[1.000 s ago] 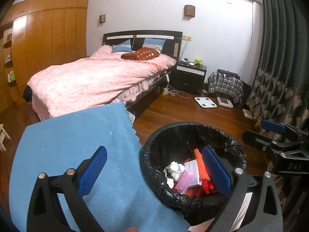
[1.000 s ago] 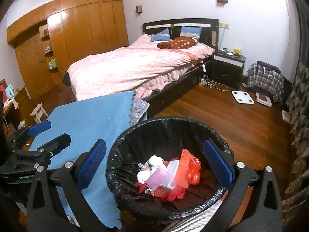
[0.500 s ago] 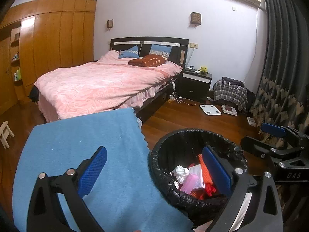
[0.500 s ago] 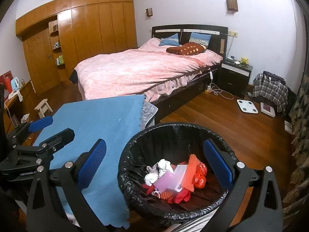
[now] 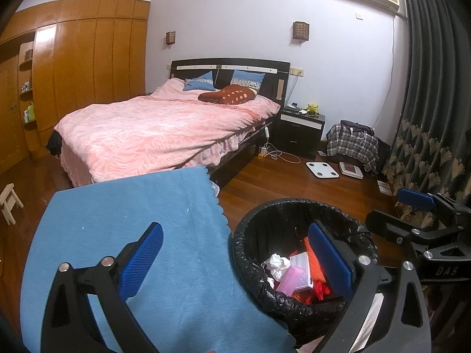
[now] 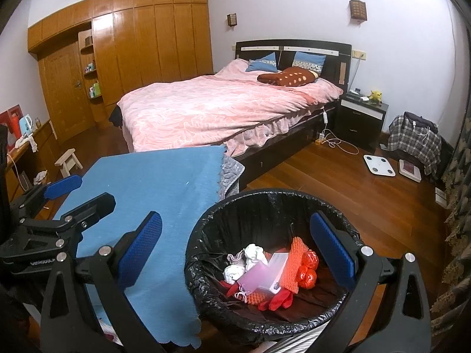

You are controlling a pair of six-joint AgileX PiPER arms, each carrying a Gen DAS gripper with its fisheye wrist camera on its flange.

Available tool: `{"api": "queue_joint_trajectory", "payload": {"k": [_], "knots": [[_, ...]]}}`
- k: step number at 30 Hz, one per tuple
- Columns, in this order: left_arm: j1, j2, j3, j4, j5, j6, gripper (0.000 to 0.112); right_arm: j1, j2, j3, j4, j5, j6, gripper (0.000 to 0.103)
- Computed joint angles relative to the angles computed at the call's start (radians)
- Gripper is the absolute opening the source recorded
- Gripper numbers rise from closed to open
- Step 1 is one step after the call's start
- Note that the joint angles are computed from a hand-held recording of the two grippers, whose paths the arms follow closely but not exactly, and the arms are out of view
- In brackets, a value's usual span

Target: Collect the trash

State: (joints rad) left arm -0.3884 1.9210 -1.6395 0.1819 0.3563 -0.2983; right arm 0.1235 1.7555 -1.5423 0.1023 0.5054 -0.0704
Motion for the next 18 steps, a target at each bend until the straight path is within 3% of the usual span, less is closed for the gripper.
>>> {"api": "queue_joint_trajectory", "payload": {"k": [18], "knots": [[-0.001, 0.000, -0.003, 0.001, 0.003, -0.001, 0.097, -0.004, 0.000, -0.002, 0.007, 0.004, -0.008, 0.098]]}}
